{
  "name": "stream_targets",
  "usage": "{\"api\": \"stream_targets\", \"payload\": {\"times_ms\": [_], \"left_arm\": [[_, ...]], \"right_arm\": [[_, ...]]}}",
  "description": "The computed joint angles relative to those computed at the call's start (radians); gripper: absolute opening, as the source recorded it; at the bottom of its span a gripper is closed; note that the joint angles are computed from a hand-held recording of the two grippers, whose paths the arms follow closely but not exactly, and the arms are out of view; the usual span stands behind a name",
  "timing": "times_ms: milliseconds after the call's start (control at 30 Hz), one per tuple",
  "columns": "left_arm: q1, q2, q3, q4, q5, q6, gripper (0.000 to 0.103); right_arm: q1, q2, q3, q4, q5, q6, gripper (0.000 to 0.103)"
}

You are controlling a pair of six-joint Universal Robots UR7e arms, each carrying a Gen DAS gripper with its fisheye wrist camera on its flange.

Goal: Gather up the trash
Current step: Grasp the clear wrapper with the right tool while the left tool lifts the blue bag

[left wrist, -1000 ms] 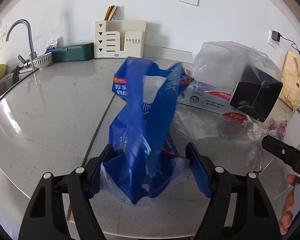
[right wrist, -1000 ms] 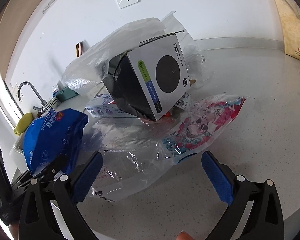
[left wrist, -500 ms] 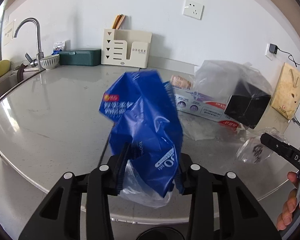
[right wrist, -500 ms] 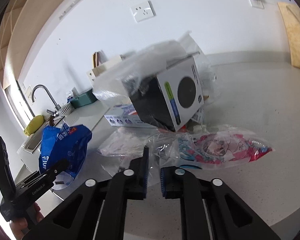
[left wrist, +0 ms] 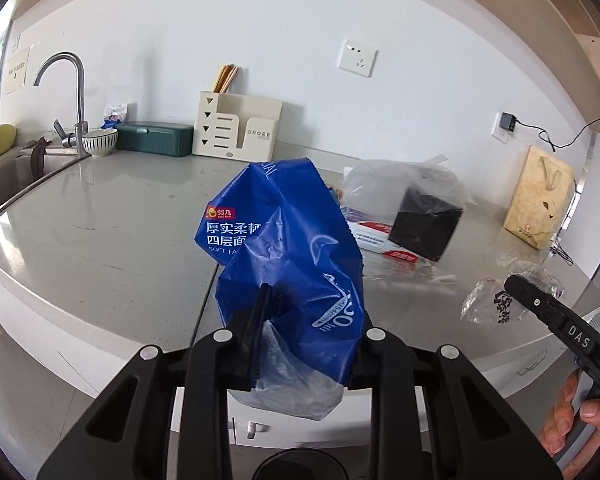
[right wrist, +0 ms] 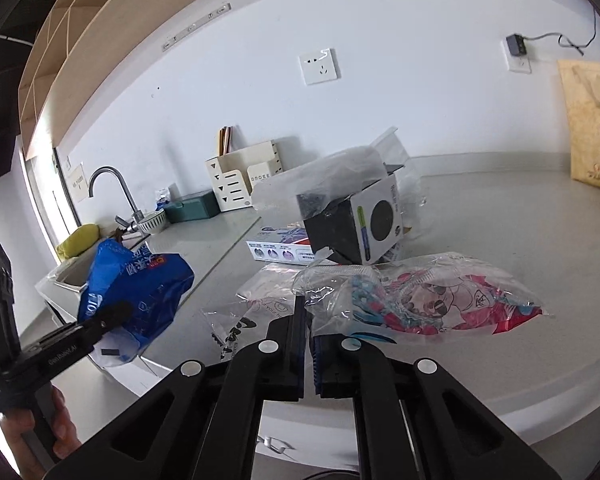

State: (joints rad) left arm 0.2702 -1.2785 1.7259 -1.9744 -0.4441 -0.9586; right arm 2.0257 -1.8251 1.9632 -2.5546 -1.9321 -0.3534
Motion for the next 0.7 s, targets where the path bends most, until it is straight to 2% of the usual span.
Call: {"api": "stream_targets", "payload": {"times_ms": [300, 500, 700], "left_arm": [[-0.098, -0.044, 0.041, 0.107, -0.036, -0.099, 0.027], [-0.162, -0.093, 0.102, 0.189, -0.113, -0.187, 0.027], [-0.208, -0.148, 0.192, 0.198, -0.207, -0.251, 0.026]], "right_arm": [[0.066, -0.124, 0.055, 0.026, -0.090, 0.028, 0.007], [0.085, -0.239, 0.133, 0.101, -0.138, 0.076, 0.007], [0.102, -0.367, 0.225, 0.192, -0.181, 0.100, 0.007]]}}
